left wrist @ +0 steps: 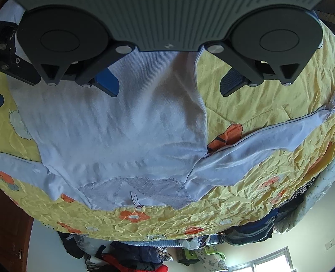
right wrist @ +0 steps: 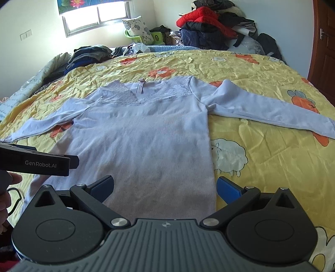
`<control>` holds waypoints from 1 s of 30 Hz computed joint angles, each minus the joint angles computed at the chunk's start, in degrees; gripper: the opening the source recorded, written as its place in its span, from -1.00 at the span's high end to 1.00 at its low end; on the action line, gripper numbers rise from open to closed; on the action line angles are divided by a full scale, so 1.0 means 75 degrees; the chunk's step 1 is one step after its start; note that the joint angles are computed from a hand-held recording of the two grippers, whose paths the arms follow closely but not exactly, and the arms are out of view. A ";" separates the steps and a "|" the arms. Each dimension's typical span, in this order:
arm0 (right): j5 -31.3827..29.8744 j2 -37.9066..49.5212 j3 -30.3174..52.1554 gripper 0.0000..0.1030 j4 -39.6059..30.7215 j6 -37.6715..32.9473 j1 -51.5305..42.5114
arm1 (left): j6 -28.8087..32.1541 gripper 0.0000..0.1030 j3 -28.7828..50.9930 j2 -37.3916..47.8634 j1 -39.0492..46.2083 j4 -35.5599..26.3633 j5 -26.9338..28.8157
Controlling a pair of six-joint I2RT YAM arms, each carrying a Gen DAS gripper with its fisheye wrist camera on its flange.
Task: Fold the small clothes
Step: 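Reach the right gripper to the sweater sleeve cuff and grasp it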
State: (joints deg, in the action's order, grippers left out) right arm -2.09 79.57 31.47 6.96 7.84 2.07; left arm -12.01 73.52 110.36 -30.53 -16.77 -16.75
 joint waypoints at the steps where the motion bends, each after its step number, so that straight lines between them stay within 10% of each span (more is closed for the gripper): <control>1: -0.0090 0.0025 0.0005 -1.00 0.0064 -0.0023 -0.0061 | 0.0009 -1.00 0.0070 0.0046 -0.0004 -0.0017 -0.0002; 20: -0.0760 0.1224 0.0112 -1.00 0.2275 -0.0638 -0.3115 | 0.0250 -1.00 0.0434 0.0723 -0.0273 0.1322 0.0242; 30: -0.2620 0.4088 0.1717 -0.99 0.3819 0.1952 -0.5906 | 0.0370 -1.00 0.0496 0.0902 -0.0270 0.1416 0.0457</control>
State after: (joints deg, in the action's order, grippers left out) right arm -21.74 110.23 44.34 35.60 22.48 -42.23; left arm -9.24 77.24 117.13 -32.56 -6.15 -13.33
